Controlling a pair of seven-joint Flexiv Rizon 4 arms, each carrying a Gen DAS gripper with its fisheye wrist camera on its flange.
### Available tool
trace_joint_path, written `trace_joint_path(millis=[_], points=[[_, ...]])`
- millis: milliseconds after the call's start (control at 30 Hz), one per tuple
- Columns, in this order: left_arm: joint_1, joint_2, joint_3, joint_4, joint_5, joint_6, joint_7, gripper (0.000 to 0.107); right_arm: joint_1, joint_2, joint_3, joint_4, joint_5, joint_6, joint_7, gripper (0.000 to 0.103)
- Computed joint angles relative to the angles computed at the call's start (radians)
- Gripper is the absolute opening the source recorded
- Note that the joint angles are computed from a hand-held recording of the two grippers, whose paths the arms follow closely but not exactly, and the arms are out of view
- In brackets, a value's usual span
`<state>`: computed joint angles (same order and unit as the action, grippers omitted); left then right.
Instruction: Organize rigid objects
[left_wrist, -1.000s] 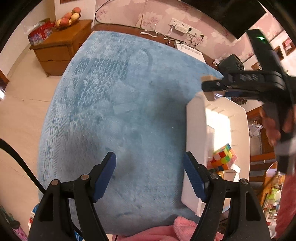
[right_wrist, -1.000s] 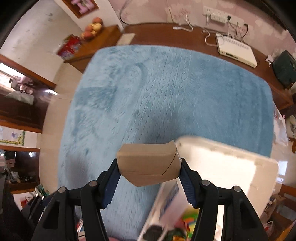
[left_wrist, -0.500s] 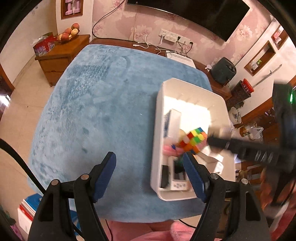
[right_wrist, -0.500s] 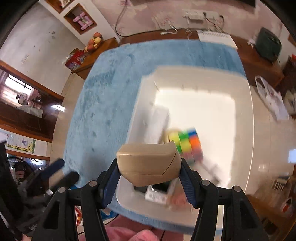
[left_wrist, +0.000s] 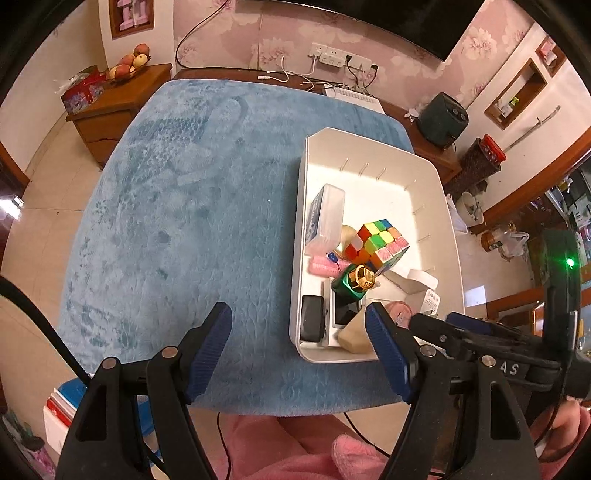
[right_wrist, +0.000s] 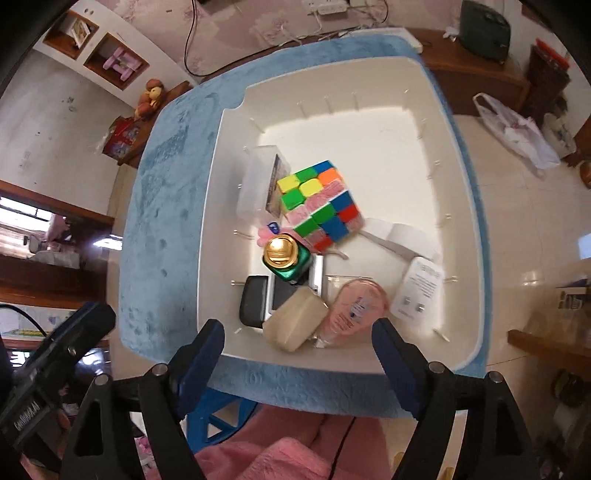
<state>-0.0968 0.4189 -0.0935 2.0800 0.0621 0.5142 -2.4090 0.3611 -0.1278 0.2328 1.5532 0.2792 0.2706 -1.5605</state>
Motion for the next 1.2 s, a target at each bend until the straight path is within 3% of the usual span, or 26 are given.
trace_joint_path(millis=[267, 467, 500, 633, 900, 1200], points=[[0.029, 0.043, -0.029, -0.077, 0.061, -0.1, -0.025, 0.092, -0.003, 0.098, -0.003, 0.03, -0.007, 0.011, 0.046, 0.085], [0.048, 0.075, -0.059, -0.117, 0.143, -0.109, -0.028, 0.101, 0.023, 0.182, 0.011, 0.078, -0.073, 0.126, 0.037, 0.095], [0.052, 0.08, -0.065, -0.121, 0.155, -0.114, -0.03, 0.101, 0.027, 0.195, 0.013, 0.089, -0.085, 0.149, 0.036, 0.103], [0.054, 0.104, -0.085, -0.115, 0.182, -0.121, -0.049, 0.101, 0.039, 0.253, 0.025, 0.159, -0.143, 0.244, 0.061, 0.103], [0.062, 0.142, -0.113, -0.106, 0.212, -0.124, -0.079, 0.101, 0.045, 0.288, 0.02, 0.212, -0.207, 0.259, 0.132, 0.103], [0.086, 0.133, -0.19, -0.171, 0.317, -0.195, -0.071, 0.101, 0.042, 0.317, 0.019, 0.253, -0.242, 0.287, 0.189, 0.103]])
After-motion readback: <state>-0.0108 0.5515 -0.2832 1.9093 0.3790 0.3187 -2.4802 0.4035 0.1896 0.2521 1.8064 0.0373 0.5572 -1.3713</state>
